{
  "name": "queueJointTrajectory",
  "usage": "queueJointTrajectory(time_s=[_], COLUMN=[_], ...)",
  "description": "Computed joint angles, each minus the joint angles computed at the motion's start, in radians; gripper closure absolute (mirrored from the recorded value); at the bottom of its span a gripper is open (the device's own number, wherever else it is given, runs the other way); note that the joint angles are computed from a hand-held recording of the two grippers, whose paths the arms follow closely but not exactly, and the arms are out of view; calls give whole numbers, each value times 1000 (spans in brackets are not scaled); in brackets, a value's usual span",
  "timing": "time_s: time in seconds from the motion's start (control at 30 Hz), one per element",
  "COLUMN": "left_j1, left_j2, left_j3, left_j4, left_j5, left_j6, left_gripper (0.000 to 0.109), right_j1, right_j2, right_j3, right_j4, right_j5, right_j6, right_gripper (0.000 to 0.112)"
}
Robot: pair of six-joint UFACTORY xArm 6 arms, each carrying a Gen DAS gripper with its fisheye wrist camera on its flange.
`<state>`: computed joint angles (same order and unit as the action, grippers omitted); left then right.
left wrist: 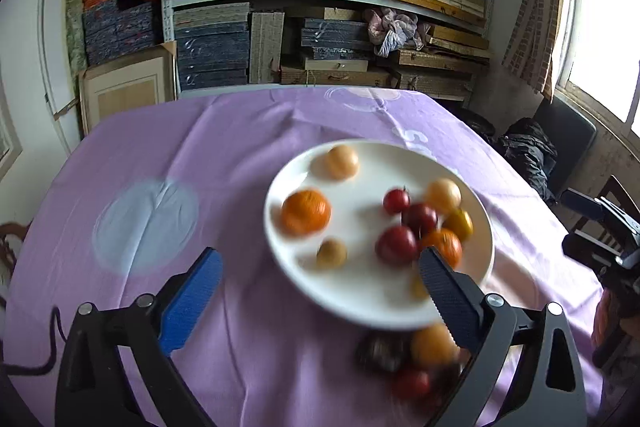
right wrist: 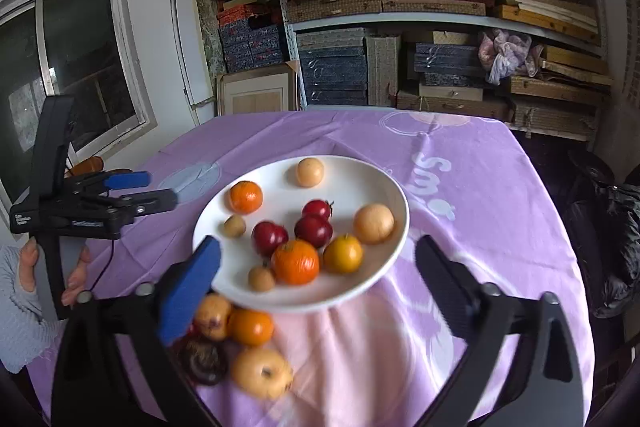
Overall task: Organize fruits
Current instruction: 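Withdraw the right tool from the plate toward the remaining fruits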
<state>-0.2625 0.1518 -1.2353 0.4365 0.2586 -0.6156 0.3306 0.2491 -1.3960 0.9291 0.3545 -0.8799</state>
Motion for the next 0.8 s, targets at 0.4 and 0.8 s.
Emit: queueJointTrajectory(time_s=[0.4, 0.8], left_j1=[-57, -180], left_j2=[-192, -86], left_j3=[347, 229], left_j4=[254, 277], left_j5=[-56, 27], left_j6=[-255, -166], left_gripper=[9, 9], right_j1=[86, 41], right_j2=[-215, -190], right_j3=[339, 333], right_j4=[473, 387], right_j5=[-187, -151], right_j6=[-397, -195], right_gripper=[13, 13])
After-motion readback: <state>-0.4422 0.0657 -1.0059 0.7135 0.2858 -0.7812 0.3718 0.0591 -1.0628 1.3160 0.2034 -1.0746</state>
